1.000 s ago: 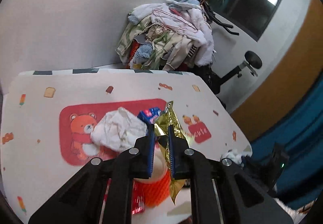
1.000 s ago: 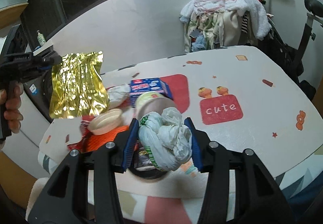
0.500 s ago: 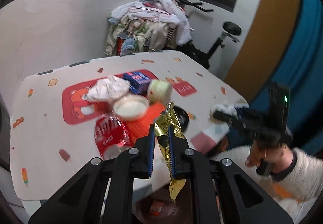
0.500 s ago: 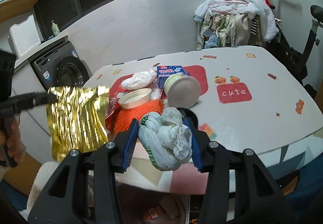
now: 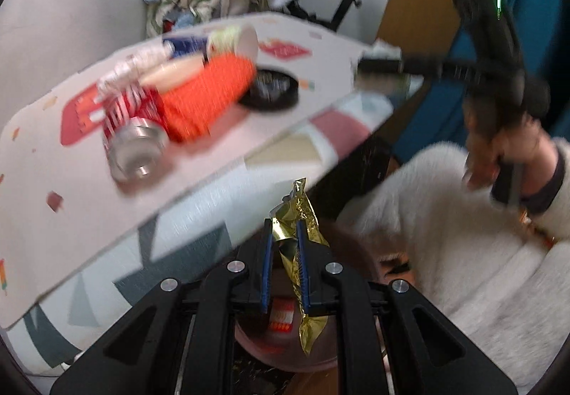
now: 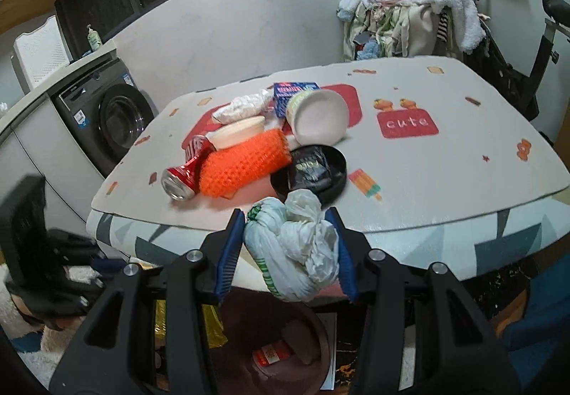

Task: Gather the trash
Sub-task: 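Lower the gold foil into the bin with the left gripper while the right gripper carries the bag there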

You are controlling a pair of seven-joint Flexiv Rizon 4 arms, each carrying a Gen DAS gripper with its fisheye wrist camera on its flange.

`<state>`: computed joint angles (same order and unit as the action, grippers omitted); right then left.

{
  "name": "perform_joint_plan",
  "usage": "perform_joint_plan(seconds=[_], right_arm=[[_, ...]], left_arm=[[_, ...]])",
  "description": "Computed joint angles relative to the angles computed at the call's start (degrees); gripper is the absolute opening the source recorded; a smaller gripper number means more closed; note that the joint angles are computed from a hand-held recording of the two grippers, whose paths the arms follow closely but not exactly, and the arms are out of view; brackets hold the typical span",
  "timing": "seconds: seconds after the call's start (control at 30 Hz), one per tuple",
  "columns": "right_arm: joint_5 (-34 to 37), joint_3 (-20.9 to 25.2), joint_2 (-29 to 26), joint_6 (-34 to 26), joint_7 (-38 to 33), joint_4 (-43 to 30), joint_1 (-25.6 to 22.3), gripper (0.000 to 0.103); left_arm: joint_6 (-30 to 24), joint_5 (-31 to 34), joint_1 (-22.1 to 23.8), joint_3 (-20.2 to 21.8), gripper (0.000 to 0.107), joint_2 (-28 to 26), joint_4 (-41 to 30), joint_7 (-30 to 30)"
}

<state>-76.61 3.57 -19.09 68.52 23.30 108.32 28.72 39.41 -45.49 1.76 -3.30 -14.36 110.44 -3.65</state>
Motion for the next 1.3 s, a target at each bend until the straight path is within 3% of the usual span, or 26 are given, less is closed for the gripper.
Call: perform_joint_plan(seconds=[0.33, 0.4, 0.43, 0.47, 0.67, 0.8, 1.03, 1.13, 1.3], right_arm=[[-0.3, -0.1, -0.8, 2.7, 2.8, 1.8, -0.6, 0.048], [0.2, -0.1, -1.1, 2.9, 2.5, 1.9, -0.6, 0.048], [0.5, -0.1, -1.3, 3.1, 2.4, 1.9, -0.5, 0.048], [0.7, -0.1, -1.6, 3.3, 2.2, 2.0, -0.3, 0.048], [3.0, -0.4, -3.5, 4.0, -1.4, 1.3, 1.2, 0.048], [6.9, -0.2, -5.3, 4.0, -6.1, 0.2, 2.6, 0.048], [11.3, -1.5, -8.7, 6.4, -14.4, -2.4, 5.8, 0.049], [17.8, 0.3, -11.0, 3.8, -23.8, -4.7, 6.9, 0.049], [24.8, 0.4, -13.1, 2.3, -31.5, -6.9, 8.8, 0.049]], left_arm=[[4.5, 4.7, -0.9, -0.6, 0.014, -3.6, 2.4, -2.2], [5.9, 4.1, -0.8, -1.0, 0.018, -3.8, 3.0, -2.7], [5.7, 3.8, -0.6, -1.1, 0.028, -3.8, 3.0, -2.8], [6.4, 2.4, -0.3, -1.4, 0.041, -3.4, 3.5, -2.0], [8.3, -7.5, 0.4, -1.8, 0.071, 0.0, 5.5, 1.8], [13.2, -16.1, -0.9, -1.5, 0.091, 2.7, 7.4, 6.4], [20.7, -28.6, -3.8, -0.4, 0.097, 5.9, 9.7, 14.8], [23.6, -34.5, -5.1, 0.0, 0.097, 6.1, 10.7, 19.3], [29.9, -40.2, -7.2, -0.1, 0.097, 5.1, 10.6, 22.0]])
